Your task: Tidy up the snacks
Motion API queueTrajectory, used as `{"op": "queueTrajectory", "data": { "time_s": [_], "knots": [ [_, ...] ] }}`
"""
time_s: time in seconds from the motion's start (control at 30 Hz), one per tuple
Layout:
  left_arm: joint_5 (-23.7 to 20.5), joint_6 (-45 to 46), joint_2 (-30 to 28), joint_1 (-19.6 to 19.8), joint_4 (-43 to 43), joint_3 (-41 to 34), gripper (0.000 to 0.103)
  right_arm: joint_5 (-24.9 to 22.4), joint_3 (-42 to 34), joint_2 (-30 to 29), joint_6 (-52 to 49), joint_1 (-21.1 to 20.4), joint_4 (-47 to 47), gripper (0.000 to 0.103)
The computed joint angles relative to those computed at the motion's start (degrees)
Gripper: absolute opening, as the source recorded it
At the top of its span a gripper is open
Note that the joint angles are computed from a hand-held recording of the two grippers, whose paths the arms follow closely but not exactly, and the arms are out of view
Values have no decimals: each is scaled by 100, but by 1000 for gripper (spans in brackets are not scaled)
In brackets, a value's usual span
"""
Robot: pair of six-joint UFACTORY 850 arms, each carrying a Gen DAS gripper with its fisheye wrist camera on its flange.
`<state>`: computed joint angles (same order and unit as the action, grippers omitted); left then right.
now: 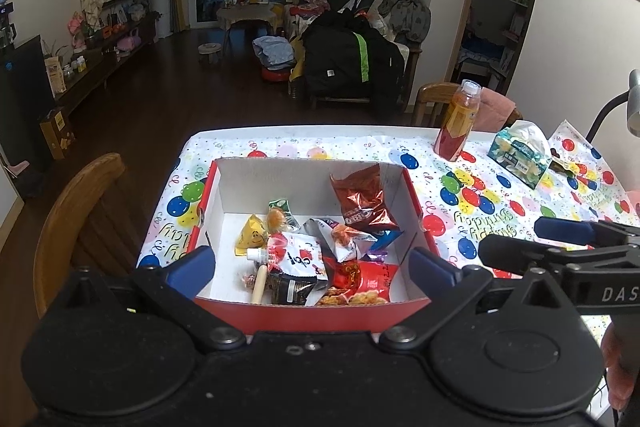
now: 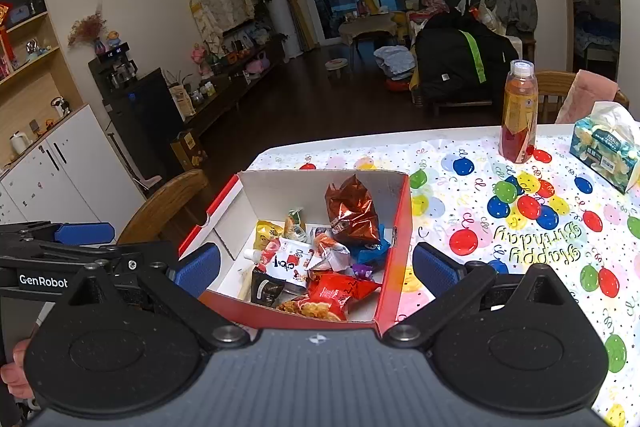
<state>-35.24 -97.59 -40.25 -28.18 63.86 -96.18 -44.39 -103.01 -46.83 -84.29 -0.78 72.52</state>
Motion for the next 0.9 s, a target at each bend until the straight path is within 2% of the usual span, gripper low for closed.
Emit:
{"op": "queueTrajectory", "data": {
  "time_s": [0.9],
  "knots": [
    [-20, -76, 45, -27, 83, 42, 103, 18, 215, 104, -123, -50, 112, 103]
  ]
}}
